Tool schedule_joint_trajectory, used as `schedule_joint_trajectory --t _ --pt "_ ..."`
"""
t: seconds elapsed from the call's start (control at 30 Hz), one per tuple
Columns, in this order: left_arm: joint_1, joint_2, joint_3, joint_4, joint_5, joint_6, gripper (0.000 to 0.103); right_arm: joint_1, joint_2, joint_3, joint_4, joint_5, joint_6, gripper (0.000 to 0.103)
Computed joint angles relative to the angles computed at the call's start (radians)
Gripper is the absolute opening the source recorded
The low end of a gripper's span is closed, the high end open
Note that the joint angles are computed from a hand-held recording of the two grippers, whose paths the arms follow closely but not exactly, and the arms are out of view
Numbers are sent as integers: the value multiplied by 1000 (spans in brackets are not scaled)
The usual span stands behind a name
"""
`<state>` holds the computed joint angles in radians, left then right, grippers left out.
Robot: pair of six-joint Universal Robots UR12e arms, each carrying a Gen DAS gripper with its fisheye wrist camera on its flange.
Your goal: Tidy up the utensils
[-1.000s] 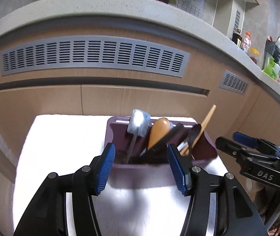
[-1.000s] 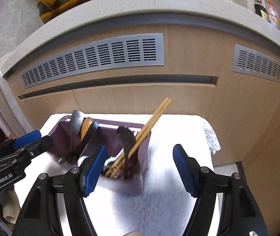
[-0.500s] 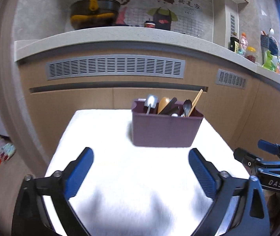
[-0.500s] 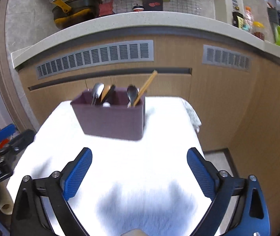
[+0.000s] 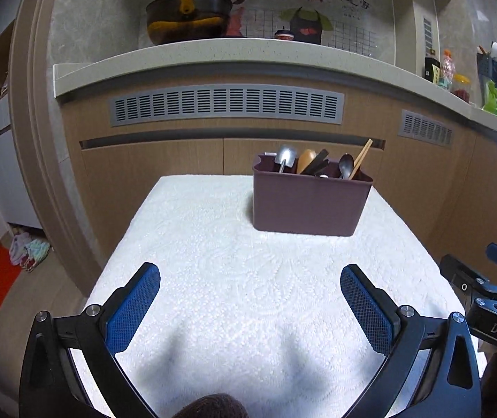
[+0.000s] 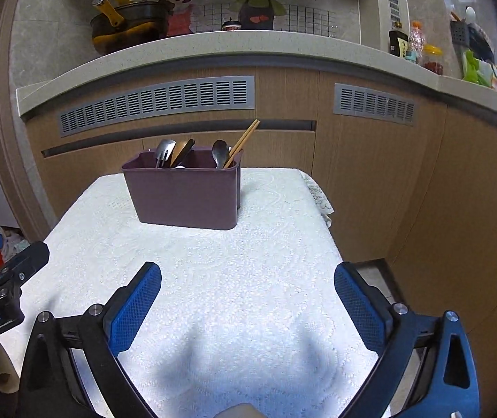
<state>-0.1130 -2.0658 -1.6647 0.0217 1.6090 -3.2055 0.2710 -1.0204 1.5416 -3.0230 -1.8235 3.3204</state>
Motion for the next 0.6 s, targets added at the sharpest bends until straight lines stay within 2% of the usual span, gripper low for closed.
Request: schedule_joint_trajectory --t 0.6 --pt "-4 1 3 -21 0 -2 103 -4 -7 13 -19 7 -12 99"
